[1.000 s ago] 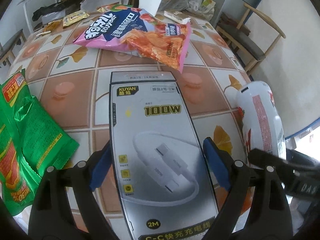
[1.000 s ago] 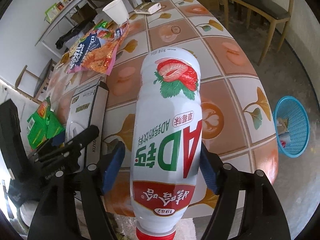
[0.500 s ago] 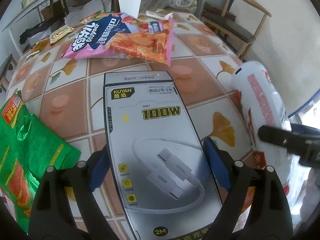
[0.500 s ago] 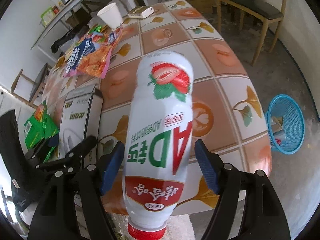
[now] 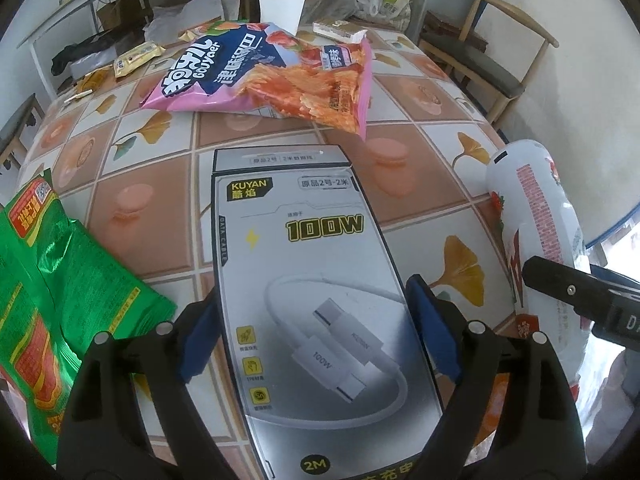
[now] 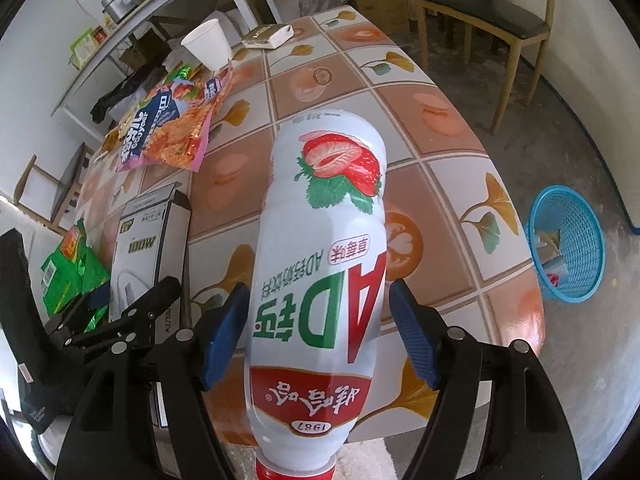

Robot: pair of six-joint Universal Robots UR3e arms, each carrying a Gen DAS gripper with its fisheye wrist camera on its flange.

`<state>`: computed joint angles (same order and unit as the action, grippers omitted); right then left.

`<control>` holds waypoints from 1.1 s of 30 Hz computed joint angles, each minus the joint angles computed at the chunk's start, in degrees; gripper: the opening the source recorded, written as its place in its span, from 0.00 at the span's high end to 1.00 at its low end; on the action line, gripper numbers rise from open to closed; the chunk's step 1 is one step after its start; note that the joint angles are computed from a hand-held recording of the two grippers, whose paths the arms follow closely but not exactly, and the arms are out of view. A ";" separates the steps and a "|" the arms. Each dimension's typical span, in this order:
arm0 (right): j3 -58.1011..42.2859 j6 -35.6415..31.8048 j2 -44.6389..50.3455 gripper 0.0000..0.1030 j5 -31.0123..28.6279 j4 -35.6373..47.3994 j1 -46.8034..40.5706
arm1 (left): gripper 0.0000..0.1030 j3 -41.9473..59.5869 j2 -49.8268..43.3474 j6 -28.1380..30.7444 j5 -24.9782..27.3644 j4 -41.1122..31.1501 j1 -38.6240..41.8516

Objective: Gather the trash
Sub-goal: 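Lift the cable box with the left tool while the right tool holds the bottle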

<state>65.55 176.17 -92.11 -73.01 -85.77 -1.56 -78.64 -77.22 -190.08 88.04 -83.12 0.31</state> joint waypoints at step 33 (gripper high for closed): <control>0.68 -0.46 -1.56 0.42 6.36 1.80 -3.19 | 0.22 0.00 3.15 1.10 -0.99 1.43 -0.82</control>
<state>66.22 175.70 -93.67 -66.65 -83.98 -4.75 -78.64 -74.07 -188.98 87.05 -81.70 -0.51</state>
